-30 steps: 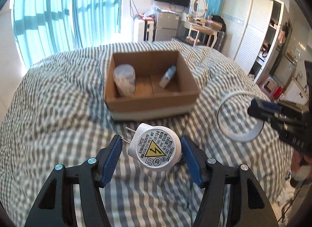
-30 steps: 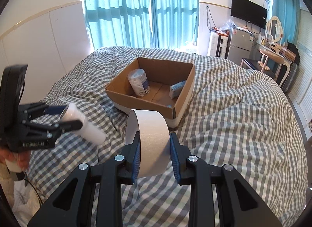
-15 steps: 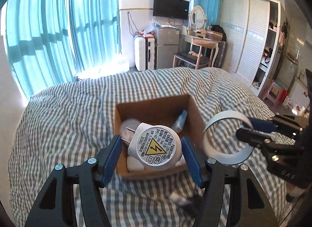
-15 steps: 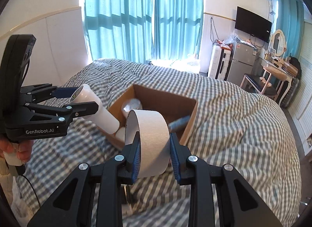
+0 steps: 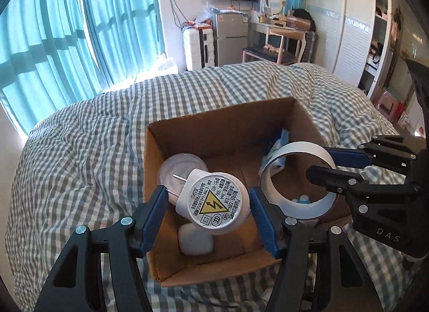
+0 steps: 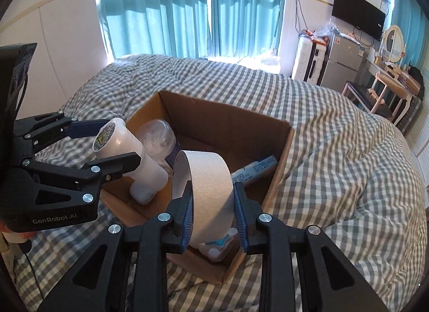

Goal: Organize objects
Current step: 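Lower the adapter and tape roll into the box and release both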

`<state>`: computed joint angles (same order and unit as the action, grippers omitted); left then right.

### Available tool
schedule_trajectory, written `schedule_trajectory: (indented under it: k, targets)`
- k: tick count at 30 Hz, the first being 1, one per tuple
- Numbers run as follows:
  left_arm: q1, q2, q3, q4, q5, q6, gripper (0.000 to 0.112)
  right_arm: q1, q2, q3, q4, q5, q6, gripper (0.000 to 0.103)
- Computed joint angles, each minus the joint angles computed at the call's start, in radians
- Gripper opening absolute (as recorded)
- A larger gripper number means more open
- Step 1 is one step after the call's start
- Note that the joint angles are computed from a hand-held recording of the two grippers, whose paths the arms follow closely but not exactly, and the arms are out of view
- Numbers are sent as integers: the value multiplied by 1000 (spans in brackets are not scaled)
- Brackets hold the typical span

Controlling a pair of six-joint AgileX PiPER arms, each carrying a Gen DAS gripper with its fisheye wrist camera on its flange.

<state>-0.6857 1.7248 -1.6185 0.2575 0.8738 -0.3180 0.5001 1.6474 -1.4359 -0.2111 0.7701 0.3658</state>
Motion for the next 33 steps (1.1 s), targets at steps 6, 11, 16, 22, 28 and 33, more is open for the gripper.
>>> schedule_trajectory:
  k: [6,11,16,22,28,33]
  targets:
    - [21,35,28,-33,-42,25,64,-40,30,19,48,-36,-54,27]
    - [43,48,32,-94,-33,69,82,-46,-3,51,85,-64,-51,56]
    - [43,27,27,-98,4,37,88,-25,-72,74,52,-68,-3,58]
    - [26,-67,53,-63,24,-20,92,44,-163,72,-49,3,85,60]
    - [-18,-189,74,26,73,-116,96,173,-226,14,-191,154,186,62]
    - [-63,-286,95,89,141,-188,98,280,-270,-24,-286,251,250,64]
